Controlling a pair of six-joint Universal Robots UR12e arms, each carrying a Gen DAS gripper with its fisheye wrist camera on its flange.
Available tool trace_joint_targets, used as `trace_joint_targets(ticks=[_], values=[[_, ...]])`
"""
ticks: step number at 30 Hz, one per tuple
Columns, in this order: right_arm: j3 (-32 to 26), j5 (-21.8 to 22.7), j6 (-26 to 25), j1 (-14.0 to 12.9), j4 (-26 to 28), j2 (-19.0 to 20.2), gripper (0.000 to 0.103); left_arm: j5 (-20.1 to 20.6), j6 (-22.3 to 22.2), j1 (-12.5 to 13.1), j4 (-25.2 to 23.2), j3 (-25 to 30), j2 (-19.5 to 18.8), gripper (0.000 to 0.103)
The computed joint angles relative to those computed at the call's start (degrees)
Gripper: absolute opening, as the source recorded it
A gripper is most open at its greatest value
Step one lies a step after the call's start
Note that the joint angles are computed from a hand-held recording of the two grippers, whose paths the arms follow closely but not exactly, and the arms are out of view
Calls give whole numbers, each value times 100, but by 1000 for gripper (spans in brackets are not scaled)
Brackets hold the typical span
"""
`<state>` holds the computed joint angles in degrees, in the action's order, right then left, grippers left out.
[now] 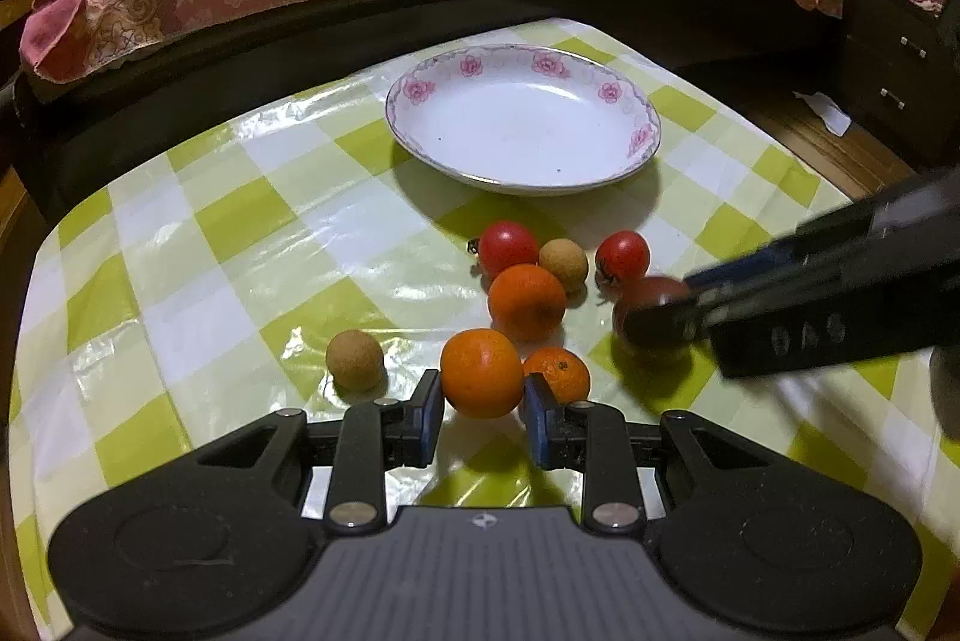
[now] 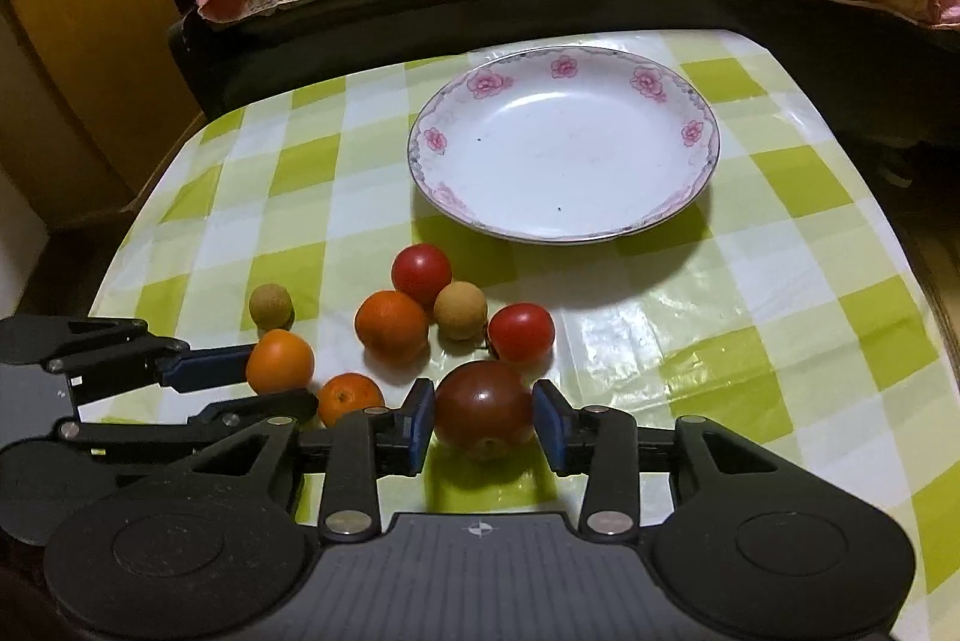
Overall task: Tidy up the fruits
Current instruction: 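Close the right tool on the dark red tomato while the left tool grips the mandarin, then carry both fruits over the flowered plate and open both tools to drop them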
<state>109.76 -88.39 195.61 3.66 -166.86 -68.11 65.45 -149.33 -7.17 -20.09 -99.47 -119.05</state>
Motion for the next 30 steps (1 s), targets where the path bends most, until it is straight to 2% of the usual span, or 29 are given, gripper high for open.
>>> trace_joint_targets(ticks=[5,10,19,30], values=[[-42,294,51,-46,218,37,35,8,5,-30,48,31,-14,36],[-44,329,191,-46,246,21,35,35,12,-57,99,53,-24,36],[28,412,341,-113,-25,-77,34,-21,-243,-115,231,215,-100,35],[-224,31,325,-190,-359,83,35,17,-392,-278,418,826,-473,35]])
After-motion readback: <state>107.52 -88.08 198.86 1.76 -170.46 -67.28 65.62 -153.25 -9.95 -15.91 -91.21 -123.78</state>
